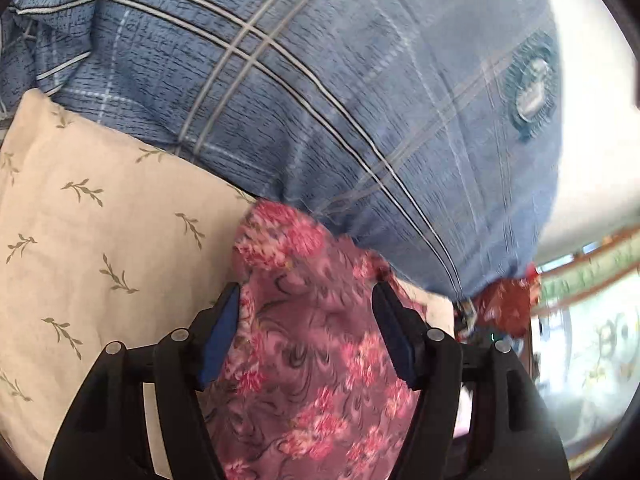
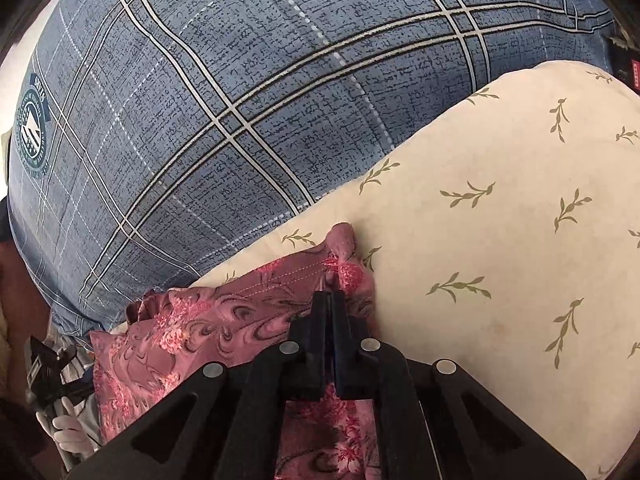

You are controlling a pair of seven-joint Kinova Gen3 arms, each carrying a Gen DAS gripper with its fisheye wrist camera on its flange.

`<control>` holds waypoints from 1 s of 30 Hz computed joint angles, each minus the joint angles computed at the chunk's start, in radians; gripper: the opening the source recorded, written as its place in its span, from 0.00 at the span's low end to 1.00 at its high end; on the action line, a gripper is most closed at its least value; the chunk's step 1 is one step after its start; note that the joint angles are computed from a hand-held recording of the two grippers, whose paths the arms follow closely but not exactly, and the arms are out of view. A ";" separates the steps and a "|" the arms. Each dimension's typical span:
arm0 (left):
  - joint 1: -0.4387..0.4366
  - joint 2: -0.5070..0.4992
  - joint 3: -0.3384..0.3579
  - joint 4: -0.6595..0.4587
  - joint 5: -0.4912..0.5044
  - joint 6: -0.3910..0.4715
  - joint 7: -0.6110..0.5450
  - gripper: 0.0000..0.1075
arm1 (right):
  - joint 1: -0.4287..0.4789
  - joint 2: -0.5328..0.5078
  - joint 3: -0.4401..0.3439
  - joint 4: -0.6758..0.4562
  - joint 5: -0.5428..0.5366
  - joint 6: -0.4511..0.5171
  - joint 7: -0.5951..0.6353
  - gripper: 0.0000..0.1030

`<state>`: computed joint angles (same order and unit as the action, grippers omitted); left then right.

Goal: Fold small clothes

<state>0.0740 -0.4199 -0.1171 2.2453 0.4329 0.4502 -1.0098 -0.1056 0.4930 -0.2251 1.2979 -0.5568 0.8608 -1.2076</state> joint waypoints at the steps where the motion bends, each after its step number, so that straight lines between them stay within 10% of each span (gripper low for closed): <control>1: -0.011 0.011 0.020 -0.006 -0.027 0.017 0.001 0.61 | 0.003 0.004 -0.003 -0.002 -0.008 0.002 0.002 0.02; 3: -0.084 0.078 0.104 -0.053 -0.108 0.092 0.051 0.59 | 0.051 0.009 -0.021 0.024 -0.047 0.000 0.055 0.01; 5: -0.155 0.124 0.188 -0.113 -0.180 0.170 0.132 0.15 | 0.062 -0.010 -0.013 0.057 -0.068 -0.024 0.086 0.01; 10: -0.362 0.197 0.401 -0.204 -0.342 0.305 0.336 0.06 | 0.003 -0.052 0.107 0.110 -0.144 -0.074 0.091 0.00; 17: -0.179 0.038 0.301 -0.174 -0.361 0.320 0.471 0.08 | 0.142 -0.146 0.118 0.220 -0.360 0.019 0.214 0.08; 20: -0.117 0.003 0.406 -0.177 -0.448 0.367 0.583 0.32 | 0.278 -0.199 0.054 0.307 -0.379 0.141 0.336 0.15; 25: -0.087 0.039 0.545 -0.203 -0.484 0.476 0.708 0.32 | 0.376 -0.295 0.072 0.476 -0.386 0.174 0.477 0.21; 30: -0.010 -0.167 0.595 -0.111 -0.400 0.344 0.889 0.37 | 0.592 -0.323 0.054 0.578 -0.507 0.347 0.582 0.47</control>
<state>0.0636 -0.5873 0.4784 2.1342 0.0324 0.7945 -0.1205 0.4863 0.1698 -0.1710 1.8762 -1.0635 1.2078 -0.6259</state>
